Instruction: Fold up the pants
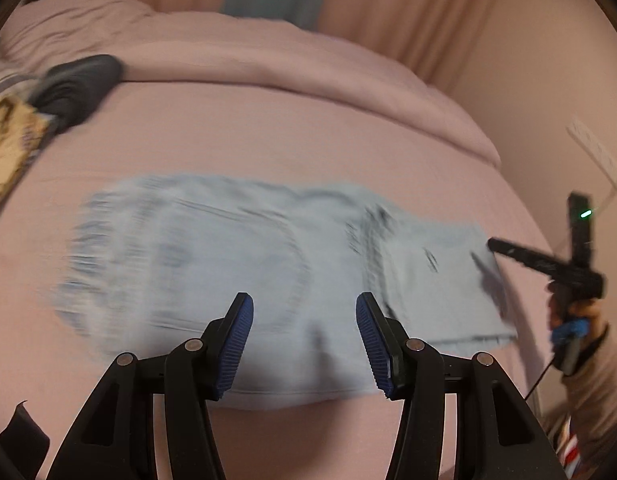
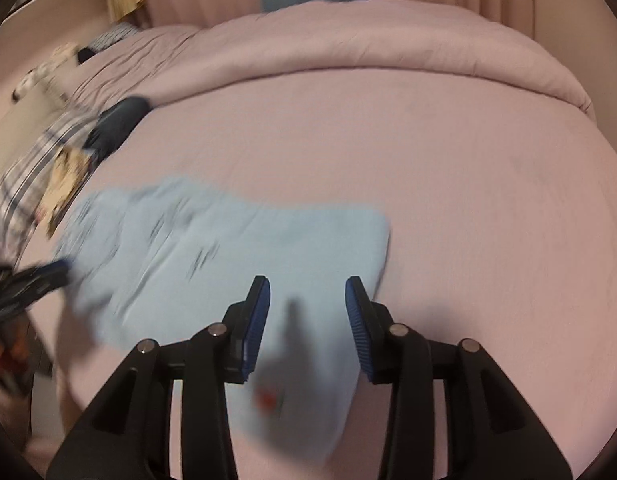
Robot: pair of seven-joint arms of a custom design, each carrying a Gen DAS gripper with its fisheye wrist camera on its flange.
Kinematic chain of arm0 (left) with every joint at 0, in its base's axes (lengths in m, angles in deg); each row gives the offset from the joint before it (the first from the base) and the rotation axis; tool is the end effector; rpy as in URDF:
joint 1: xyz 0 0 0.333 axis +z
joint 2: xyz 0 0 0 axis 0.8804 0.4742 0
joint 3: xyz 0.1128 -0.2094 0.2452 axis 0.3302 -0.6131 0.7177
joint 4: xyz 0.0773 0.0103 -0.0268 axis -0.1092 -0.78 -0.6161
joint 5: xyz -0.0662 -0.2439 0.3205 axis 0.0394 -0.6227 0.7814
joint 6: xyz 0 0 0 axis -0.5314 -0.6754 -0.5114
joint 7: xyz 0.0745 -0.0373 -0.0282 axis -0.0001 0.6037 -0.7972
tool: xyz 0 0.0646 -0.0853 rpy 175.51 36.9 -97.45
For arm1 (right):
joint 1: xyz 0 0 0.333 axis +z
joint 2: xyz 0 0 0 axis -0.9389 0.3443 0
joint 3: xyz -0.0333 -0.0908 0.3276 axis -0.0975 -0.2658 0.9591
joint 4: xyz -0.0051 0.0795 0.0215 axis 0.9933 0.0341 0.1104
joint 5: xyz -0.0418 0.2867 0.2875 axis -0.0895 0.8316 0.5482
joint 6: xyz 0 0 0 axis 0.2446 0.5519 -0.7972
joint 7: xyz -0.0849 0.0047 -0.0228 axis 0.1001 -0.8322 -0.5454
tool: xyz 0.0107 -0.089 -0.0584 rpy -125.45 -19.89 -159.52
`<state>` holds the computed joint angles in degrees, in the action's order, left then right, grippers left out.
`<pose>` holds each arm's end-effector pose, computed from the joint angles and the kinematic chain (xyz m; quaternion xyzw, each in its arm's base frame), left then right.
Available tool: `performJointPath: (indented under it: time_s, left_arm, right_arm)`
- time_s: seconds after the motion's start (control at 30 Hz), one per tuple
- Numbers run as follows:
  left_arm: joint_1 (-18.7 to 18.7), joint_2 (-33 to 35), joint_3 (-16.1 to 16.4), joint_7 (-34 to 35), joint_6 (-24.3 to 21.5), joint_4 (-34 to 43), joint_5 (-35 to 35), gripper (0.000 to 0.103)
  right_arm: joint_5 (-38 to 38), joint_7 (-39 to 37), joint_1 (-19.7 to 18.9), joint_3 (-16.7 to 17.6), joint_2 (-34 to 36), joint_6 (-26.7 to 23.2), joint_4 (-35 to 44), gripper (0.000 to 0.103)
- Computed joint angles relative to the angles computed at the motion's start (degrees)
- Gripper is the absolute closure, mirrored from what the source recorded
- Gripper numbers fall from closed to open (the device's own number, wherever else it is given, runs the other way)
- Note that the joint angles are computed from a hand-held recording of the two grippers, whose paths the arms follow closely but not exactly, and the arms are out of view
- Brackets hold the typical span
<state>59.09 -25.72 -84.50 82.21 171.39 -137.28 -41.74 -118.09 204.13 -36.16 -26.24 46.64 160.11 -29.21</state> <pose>0.5871 -0.1829 0.3240 -0.5876 0.7245 -0.3535 0.0691 0.6043 0.3932 0.3260 -0.6239 0.7205 -0.1718 0.2490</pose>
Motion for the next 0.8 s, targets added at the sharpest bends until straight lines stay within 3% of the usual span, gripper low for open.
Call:
performJointPath:
  time_s: [0.07, 0.13, 0.2, 0.23, 0.3, 0.37, 0.47, 0.57, 0.63, 0.67, 0.73, 0.8]
  left_arm:
    - [0.67, 0.58, -0.19, -0.41, 1.63, 0.59, -1.73, 0.05]
    - [1.32, 0.19, 0.34, -1.29, 2.68, -0.23, -2.68, 0.05]
    - [2.76, -0.5, 0.31, -1.45, 2.34, -1.27, -4.82, 0.05]
    - [3.17, -0.7, 0.52, -1.55, 1.86, -1.54, -5.9, 0.05]
    - [3.23, -0.66, 0.72, -0.89, 1.67, -1.77, -8.14, 0.05]
    - [3.42, -1.74, 1.47, 0.26, 1.37, -2.88, -10.49, 0.05]
    - [2.86, -2.63, 3.39, 0.16, -0.31, -3.74, -12.89, 0.05]
    - [1.94, -2.45, 4.82, 0.12, -1.18, -3.76, -15.39, 0.05]
    - [1.01, -2.16, 5.9, -1.74, -1.66, -3.8, -14.67, 0.05]
    - [0.59, -2.08, 6.36, -3.05, -1.65, -3.91, -13.49, 0.05]
    - [-0.23, -2.05, 6.91, -5.81, -0.59, -4.32, -10.65, 0.05]
    - [-0.58, -2.18, 6.95, -8.05, 0.66, -4.88, -7.94, 0.05]
  right_arm:
    - [2.92, -2.48, -1.53, 0.81, 4.4, -1.63, 5.26, 0.064]
    - [10.44, -10.92, -4.43, 4.48, 9.7, -7.23, 11.1, 0.064]
    - [7.29, -10.77, -2.62, 3.33, 11.13, -9.79, 14.01, 0.055]
    - [8.82, -14.57, -2.09, 3.84, 12.28, -13.91, 17.09, 0.05]
    - [10.24, -16.04, 0.09, 2.64, 13.22, -19.06, 20.62, 0.051]
    - [12.11, -17.18, 1.47, 1.97, 12.76, -16.21, 20.79, 0.053]
    - [11.35, -17.55, 1.94, 4.08, 13.57, -12.71, 22.94, 0.052]
    - [16.47, -24.04, 2.36, 6.75, 17.24, -9.5, 27.15, 0.053]
    - [18.82, -29.28, 2.69, 8.47, 20.73, -11.4, 31.15, 0.054]
    - [20.16, -31.83, 3.0, 9.23, 22.92, -13.48, 33.63, 0.049]
    - [17.37, -31.15, 7.34, 5.07, 25.97, -16.24, 37.96, 0.044]
    - [18.12, -34.42, 8.57, 4.22, 27.06, -20.4, 41.26, 0.044]
